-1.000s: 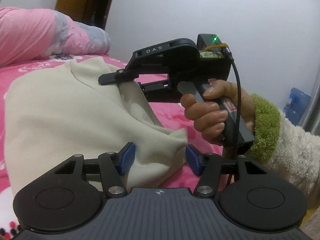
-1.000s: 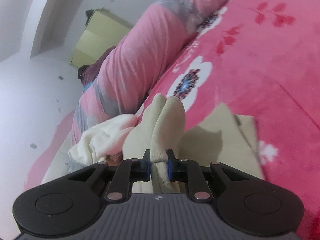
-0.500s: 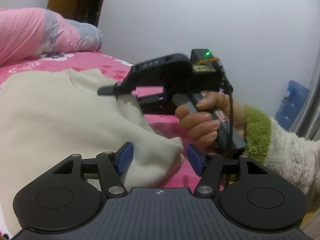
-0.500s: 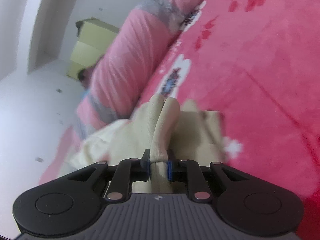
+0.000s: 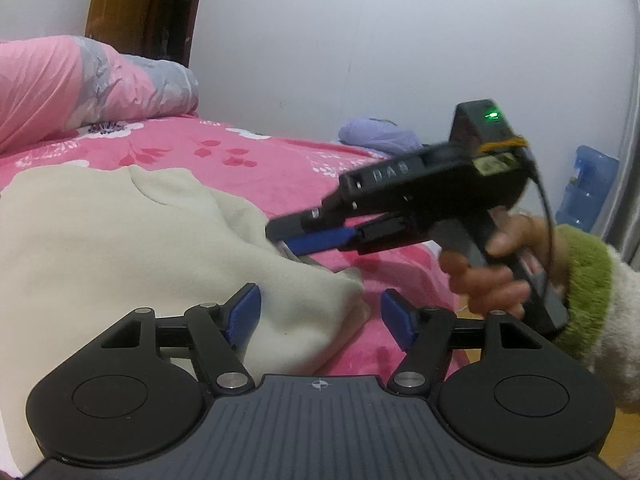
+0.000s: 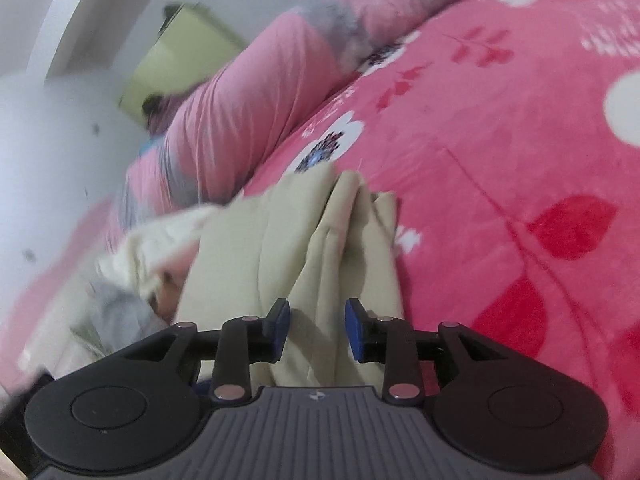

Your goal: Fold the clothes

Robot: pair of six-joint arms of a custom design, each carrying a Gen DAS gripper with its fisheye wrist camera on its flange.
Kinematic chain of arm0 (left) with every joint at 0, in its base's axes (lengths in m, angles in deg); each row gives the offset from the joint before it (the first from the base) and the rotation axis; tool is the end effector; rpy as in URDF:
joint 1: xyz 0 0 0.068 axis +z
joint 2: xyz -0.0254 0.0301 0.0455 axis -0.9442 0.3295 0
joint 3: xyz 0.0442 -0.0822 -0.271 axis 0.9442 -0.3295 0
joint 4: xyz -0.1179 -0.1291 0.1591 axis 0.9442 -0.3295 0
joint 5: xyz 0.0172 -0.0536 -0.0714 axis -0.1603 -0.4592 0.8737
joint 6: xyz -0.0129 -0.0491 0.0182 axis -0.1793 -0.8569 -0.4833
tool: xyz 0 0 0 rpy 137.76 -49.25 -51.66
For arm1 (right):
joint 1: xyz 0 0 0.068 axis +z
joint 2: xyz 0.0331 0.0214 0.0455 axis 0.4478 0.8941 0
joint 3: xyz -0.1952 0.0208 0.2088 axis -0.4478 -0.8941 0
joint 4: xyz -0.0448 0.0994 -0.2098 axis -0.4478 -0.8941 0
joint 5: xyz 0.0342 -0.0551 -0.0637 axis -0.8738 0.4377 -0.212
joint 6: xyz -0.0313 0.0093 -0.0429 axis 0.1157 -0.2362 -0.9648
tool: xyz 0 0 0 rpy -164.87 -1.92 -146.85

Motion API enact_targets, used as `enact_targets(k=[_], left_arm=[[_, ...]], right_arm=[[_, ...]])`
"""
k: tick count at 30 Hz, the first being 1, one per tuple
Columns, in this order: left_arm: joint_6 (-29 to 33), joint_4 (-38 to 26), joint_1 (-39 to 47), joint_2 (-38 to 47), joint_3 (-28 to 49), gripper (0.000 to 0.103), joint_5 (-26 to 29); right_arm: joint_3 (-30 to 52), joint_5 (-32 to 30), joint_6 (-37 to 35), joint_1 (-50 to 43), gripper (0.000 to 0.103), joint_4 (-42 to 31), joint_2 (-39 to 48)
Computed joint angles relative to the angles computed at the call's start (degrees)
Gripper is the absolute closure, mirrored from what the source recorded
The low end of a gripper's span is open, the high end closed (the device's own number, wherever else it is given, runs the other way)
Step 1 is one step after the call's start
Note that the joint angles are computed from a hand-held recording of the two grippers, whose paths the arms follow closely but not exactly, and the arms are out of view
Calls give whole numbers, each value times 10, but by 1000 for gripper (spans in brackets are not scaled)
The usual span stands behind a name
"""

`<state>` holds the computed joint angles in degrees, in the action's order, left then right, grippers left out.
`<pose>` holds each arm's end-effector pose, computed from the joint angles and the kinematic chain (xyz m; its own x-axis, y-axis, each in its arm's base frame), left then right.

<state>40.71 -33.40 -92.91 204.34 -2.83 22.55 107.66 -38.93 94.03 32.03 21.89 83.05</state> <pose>0.3169 -0.1477 0.0646 -0.3926 0.2753 -0.8775 0.7669 0.6247 -0.1471 0.3021 0.0464 0.0409 -0.7082 0.4081 -0.5762 -0.1413 0.7176 0.6819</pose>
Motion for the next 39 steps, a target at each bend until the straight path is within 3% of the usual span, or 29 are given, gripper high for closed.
enact_targets(k=[3,4,8,11,14,19,24,27,30,31,34,36,39], left_arm=[[-8,4,0,-3,-6,36,-2],[-11,7,1,-5,-11,36,-2],[-12,8,0,-8,-15,36,-4],[-1,13,-5,-3,-17,34,-9],[18,22,-9,-4,-26,34,-19],[21,25,-6,-2,-27,34,-16],[27,33,-12,-1,-33,33,-23],[30,34,-9,1,-33,33,-18],[28,40,-9,5,-34,33,-15],[28,39,-9,5,-34,33,-14],[30,24,-2,-13,-41,33,-9],[11,1,19,-35,-41,35,25],[-12,10,45,-64,-57,35,48]], right_arm=[[6,60,-2,29,90,-43,-5],[-2,67,15,31,97,-22,1],[-63,94,49,28,99,84,9],[-54,101,50,29,99,100,56],[-60,95,53,24,97,91,39],[-82,223,-56,89,96,3,-92],[-59,333,-139,152,96,-6,-118],[-16,295,-141,145,96,-31,-87],[78,258,-133,122,98,-131,0],[77,224,-102,105,98,-91,27],[70,117,-29,46,97,-97,6],[66,56,11,15,95,-78,5],[70,-39,68,-20,76,-46,22]])
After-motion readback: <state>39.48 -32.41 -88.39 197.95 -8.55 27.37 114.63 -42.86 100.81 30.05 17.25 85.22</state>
